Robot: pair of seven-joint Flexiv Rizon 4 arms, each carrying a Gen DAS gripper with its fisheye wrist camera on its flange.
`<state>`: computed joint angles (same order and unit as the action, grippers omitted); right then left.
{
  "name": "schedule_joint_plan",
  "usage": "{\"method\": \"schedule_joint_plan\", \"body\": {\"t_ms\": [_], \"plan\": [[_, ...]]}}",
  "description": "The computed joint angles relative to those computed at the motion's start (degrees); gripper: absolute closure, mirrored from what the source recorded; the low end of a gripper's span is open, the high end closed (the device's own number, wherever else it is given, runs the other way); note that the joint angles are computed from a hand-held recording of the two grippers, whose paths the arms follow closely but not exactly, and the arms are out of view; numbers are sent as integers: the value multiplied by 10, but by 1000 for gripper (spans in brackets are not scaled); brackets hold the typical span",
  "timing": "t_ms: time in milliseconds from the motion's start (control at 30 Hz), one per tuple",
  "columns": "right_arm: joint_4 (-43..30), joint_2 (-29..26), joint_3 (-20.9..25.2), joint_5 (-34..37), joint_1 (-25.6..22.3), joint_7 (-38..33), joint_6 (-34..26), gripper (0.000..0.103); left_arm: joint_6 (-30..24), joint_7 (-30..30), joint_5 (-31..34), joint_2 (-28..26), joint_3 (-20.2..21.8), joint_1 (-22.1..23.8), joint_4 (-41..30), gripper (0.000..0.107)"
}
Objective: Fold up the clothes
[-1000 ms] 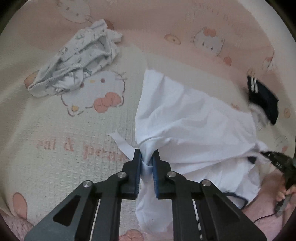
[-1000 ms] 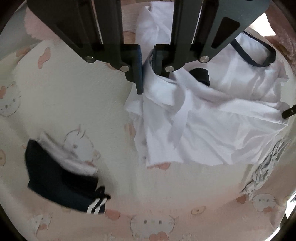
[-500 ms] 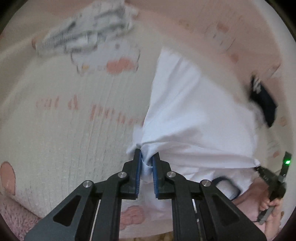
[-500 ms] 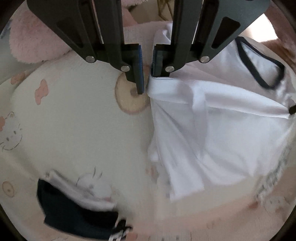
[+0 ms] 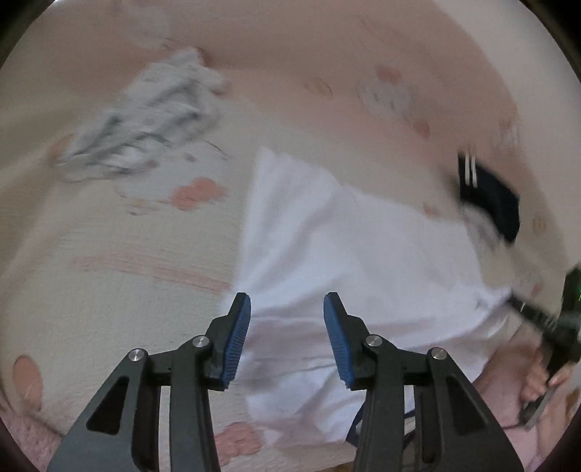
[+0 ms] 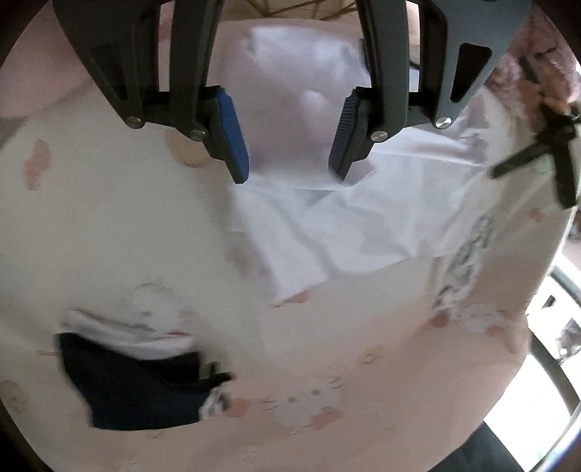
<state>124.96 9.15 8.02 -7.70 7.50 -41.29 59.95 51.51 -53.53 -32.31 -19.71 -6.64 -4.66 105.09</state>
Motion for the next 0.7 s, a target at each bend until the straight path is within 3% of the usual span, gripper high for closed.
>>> {"method": "schedule_joint_plan", "body": {"t_ms": [67,167,200,233,300,433,467,533,600,700], "plan": [[1,-6,11,-47,-9,52,-6,56,-24,-22,60,-20,11,-16,-26,67],[-17,-11,18,-118,-15,110,-137,56,-11,-31,100,-27,17,-25,-30,67],[-26,-18,16,-128,-13,123,-200,56,-11,-33,103,-26,16,-24,-30,67],[-29,-22,13,-115,-16,129,-227,54,-12,-35,104,-26,16,-23,-31,67],[-13,-9,-10,-48,-12,137,-190,55,-6,-32,93,-25,10,-17,-26,67],[16,3,8,-145,-29,163,-74,54,2,-28,73,-22,1,-13,-19,67],[16,-4,8,-150,-20,141,-42,54,4,-30,75,-23,2,-15,-18,66],[-3,-24,9,-118,3,82,-58,54,7,-35,82,-23,5,-18,-18,66],[-41,-55,15,-110,27,39,-172,54,9,-34,78,-20,3,-17,-11,66],[-54,-63,16,-113,37,58,-247,49,3,-28,67,-7,4,-10,4,66]]}}
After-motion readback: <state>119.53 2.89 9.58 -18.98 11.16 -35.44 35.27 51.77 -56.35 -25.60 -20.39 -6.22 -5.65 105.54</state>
